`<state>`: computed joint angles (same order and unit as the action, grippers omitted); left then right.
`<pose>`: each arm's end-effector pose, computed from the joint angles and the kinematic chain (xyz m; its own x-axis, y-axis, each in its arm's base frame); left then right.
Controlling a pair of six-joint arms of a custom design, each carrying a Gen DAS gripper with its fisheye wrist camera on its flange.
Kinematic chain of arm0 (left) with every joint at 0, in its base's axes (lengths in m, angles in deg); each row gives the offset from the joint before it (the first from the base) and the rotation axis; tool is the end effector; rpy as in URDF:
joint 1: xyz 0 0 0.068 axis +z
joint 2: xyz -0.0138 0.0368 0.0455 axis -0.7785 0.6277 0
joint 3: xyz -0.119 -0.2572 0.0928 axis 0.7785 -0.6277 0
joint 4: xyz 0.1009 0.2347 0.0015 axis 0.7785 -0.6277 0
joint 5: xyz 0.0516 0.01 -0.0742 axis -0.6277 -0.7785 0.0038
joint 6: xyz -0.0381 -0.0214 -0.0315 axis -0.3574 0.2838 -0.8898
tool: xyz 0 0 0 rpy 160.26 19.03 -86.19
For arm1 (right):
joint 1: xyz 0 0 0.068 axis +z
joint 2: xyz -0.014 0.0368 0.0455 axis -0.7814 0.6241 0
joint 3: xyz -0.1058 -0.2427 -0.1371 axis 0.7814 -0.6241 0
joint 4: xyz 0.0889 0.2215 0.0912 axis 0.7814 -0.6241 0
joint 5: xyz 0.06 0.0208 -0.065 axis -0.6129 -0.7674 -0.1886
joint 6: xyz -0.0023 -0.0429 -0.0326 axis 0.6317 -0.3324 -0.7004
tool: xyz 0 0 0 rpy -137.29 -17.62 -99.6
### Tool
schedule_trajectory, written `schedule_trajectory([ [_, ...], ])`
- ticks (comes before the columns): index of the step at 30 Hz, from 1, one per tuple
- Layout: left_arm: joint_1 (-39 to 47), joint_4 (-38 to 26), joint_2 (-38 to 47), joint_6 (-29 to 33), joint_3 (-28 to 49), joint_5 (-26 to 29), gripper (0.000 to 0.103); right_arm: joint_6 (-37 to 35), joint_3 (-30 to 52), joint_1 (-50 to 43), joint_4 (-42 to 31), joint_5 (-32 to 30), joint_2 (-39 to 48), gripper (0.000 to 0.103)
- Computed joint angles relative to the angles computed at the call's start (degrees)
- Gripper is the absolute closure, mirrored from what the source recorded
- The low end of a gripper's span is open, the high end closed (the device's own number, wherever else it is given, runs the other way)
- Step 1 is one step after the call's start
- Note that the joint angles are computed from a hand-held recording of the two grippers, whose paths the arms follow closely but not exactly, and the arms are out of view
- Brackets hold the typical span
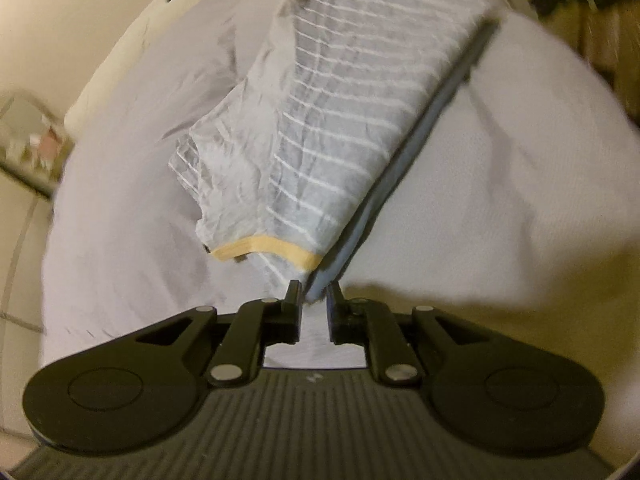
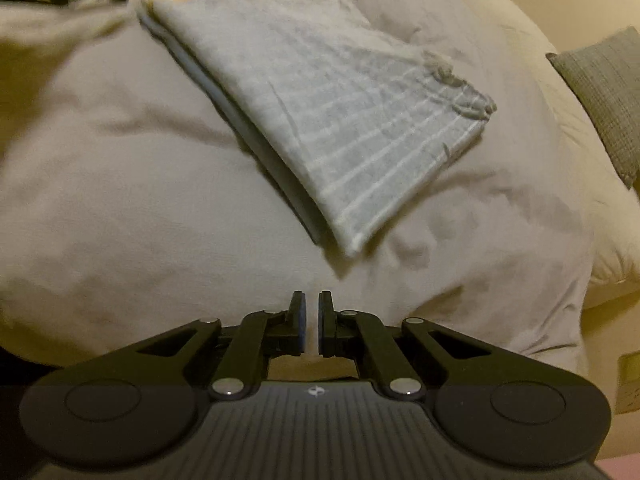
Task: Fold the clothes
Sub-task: 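Open both grippers and release the folded T-shirt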
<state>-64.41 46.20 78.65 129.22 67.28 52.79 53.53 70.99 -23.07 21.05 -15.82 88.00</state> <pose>0.3455 -0.0975 0.2669 0.3475 0.8376 -0.4214 0.8486 -0.0898 0.5214 0.1370 0.0544 0.2829 -0.8983 -0.2578 -0.3558 -0.1062 0.9132 -0.3934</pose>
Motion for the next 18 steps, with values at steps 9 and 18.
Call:
schedule_trajectory([
  [9, -5.0, 1.2, -1.2, -10.8, -0.4, -1.0, 0.084, -10.9, 1.5, -7.4, 13.8, -3.8, 3.7, 0.103],
  [18, -5.5, -2.5, 2.8, -10.4, 2.1, -3.6, 0.083, -19.0, -1.8, -16.1, 16.5, -7.8, 4.1, 0.101],
])
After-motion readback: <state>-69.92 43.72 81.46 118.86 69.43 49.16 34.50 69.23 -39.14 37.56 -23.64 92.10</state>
